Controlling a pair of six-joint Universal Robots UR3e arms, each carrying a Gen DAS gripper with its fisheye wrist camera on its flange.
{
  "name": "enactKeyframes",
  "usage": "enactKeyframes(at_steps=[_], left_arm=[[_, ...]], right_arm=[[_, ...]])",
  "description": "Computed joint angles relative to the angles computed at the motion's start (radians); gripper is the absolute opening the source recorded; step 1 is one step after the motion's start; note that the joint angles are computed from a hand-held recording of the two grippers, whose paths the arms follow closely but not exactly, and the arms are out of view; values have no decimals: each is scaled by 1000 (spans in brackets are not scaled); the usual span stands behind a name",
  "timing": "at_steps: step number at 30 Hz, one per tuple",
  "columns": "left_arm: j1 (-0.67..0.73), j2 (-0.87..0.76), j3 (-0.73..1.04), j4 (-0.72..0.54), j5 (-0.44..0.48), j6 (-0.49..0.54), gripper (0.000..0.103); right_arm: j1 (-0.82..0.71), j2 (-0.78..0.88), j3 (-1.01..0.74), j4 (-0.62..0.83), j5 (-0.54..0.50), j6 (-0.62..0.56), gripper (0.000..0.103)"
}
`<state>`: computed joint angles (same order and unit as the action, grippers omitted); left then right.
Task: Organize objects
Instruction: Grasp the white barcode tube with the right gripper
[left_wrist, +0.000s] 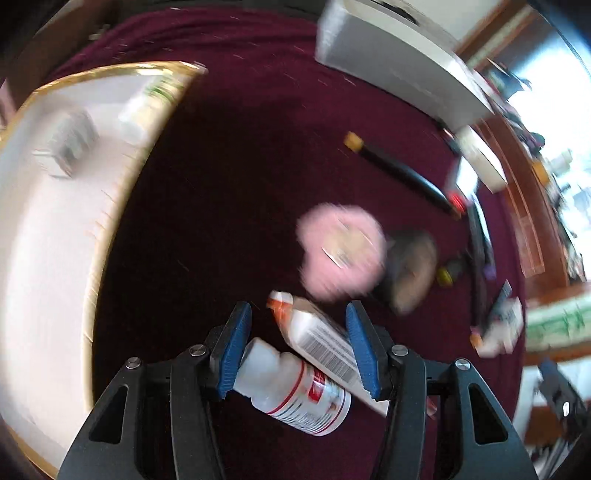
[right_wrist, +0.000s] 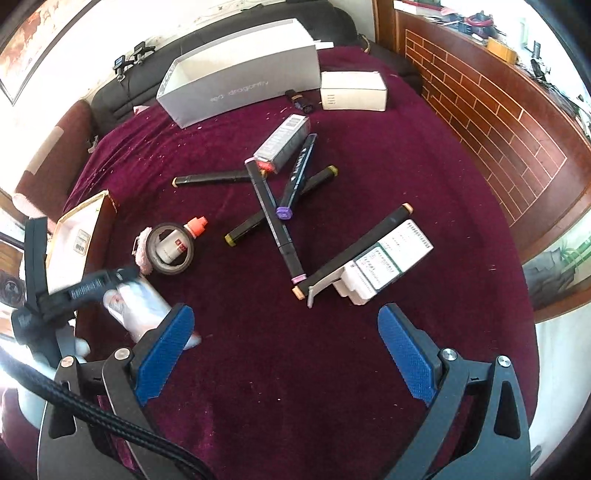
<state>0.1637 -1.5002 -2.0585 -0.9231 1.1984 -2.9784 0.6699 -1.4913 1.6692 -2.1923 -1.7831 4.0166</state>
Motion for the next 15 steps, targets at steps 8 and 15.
enactKeyframes(at_steps=[8, 15], left_arm=[[28, 287, -93, -71, 30, 82, 47], [259, 460, -108, -275, 3, 212, 47]], right_arm=[[6, 60, -36, -14, 39, -26, 101], [48, 270, -242, 14, 119, -233, 101]])
